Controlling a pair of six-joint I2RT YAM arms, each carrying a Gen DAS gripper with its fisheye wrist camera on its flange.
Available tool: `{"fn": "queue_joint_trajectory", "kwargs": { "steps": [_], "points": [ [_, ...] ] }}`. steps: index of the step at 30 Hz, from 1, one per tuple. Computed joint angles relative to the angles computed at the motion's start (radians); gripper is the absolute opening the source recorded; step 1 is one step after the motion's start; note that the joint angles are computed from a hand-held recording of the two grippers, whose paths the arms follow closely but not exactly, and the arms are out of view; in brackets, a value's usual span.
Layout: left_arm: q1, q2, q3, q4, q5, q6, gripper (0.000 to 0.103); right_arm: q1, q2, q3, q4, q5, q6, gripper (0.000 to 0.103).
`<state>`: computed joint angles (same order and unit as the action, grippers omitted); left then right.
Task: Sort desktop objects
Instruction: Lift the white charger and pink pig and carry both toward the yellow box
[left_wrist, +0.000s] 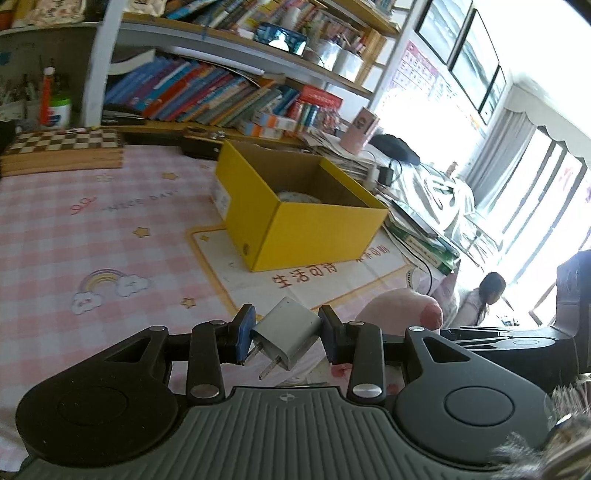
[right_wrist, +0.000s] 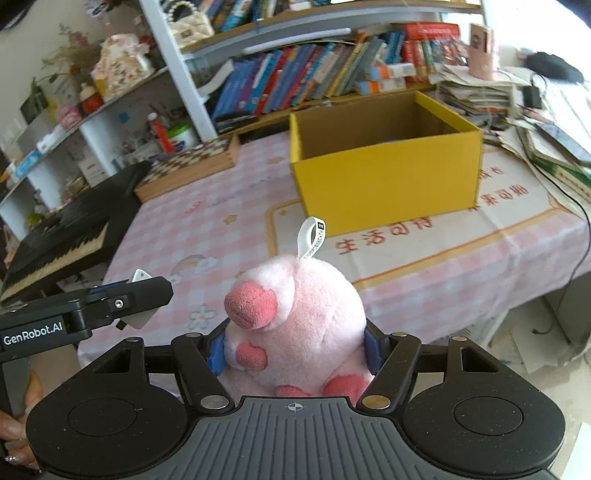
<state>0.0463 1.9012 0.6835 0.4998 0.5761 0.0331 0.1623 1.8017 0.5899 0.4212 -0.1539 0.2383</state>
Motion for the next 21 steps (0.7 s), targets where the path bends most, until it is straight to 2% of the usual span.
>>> {"fn": "queue_joint_trajectory", "kwargs": {
  "steps": [13,21],
  "points": [
    [-0.159,0.104,0.163,-0.042,-0.079,-0.08,0.035,-0.174,0.054,0.094,-0.085,-0.088,-0.102,0.069],
    [-0.244,0.182,0.29,-0.077,-0.129,-0.127,0.035,-0.274,0.126,0.214,-0.168,-0.149,-0.17,0.069]
  ]
}}
